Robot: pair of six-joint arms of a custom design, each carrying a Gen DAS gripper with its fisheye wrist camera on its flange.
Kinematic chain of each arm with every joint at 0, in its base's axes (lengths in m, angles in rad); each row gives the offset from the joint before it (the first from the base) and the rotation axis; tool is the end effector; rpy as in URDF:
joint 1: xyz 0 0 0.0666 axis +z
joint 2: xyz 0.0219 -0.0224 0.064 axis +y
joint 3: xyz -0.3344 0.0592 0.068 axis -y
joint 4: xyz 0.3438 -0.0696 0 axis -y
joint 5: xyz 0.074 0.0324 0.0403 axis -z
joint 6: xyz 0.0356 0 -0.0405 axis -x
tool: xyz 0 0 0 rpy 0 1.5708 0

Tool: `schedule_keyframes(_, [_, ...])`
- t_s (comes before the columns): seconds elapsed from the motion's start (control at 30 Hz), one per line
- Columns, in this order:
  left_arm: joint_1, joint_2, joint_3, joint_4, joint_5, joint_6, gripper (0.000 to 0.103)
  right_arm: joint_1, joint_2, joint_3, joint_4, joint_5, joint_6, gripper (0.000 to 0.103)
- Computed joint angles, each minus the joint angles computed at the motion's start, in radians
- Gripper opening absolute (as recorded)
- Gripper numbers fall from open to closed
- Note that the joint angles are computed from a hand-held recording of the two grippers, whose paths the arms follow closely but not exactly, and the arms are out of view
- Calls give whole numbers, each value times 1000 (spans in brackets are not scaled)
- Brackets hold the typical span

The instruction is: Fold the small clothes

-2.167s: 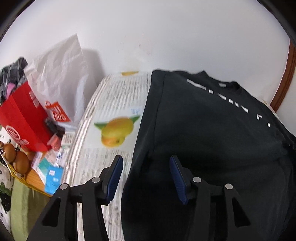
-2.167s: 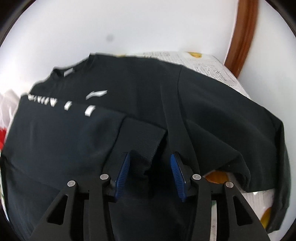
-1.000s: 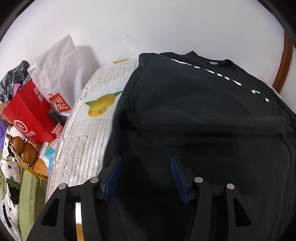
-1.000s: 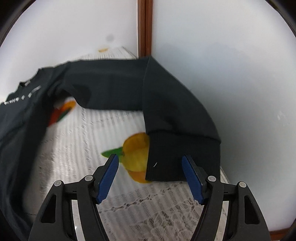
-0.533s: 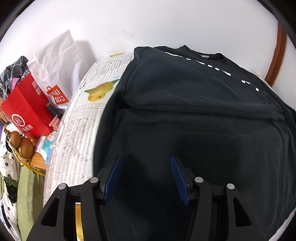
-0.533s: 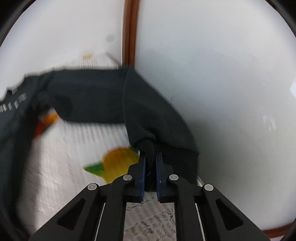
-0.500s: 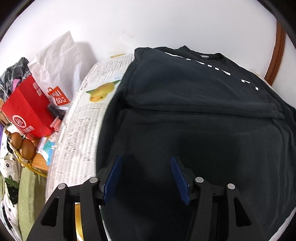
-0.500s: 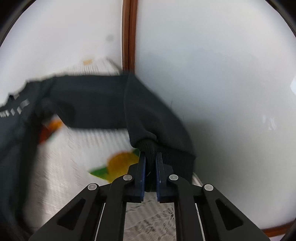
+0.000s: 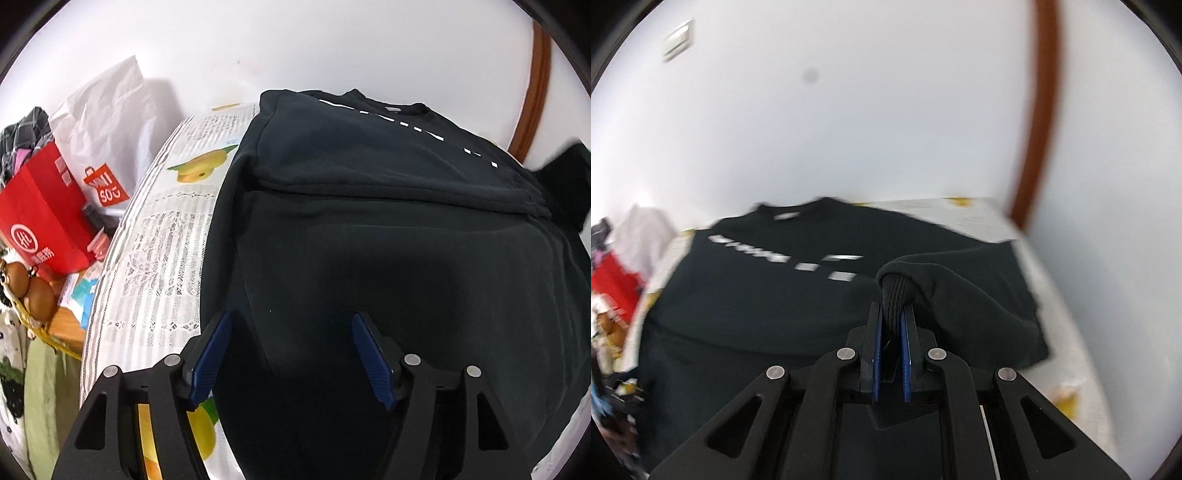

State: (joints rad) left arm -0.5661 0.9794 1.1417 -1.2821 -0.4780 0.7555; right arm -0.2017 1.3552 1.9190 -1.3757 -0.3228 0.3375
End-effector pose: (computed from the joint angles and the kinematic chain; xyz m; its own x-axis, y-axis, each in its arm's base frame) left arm 0.2424 -0.1351 0.4065 -0.7634 -0.2362 -0.6011 -0.2973 0.9548 0.0025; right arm 0.3758 -0.0657 0.5772 -0.6629 -0.1850 -0.7255 -0.2579 0.9661 -0.0107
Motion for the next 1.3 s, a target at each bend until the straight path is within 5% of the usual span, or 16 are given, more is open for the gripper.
schedule_keyframes(0.13, [10, -15, -20, 27, 10, 0, 73, 211, 13, 2, -6, 31, -94, 8])
schedule_keyframes(0.33, [-5, 2, -20, 32, -17, -5, 80, 410, 78, 39, 4, 9, -190, 8])
schedule_keyframes(0.57, [0, -8, -33, 51, 6, -14, 85, 565, 177, 91, 38, -64, -283, 8])
schedule_keyframes(0.7, [1, -10, -37, 54, 10, -15, 86, 626, 200, 75, 74, -27, -289, 11])
schedule_keyframes(0.83, [1, -9, -37, 56, 9, -15, 87, 593, 174, 22, 89, -100, -266, 23])
schedule_keyframes(0.93, [1, -11, -38, 58, 9, -16, 85, 536, 115, -44, 117, -62, -210, 34])
schedule_keyframes(1.17, [45, -14, 27, 57, 80, 18, 75, 281, 22, -164, 117, 28, -54, 35])
schedule_keyframes(1.3, [44, 75, 130, 26, 31, -10, 75, 131, 35, -185, 98, 68, -10, 35])
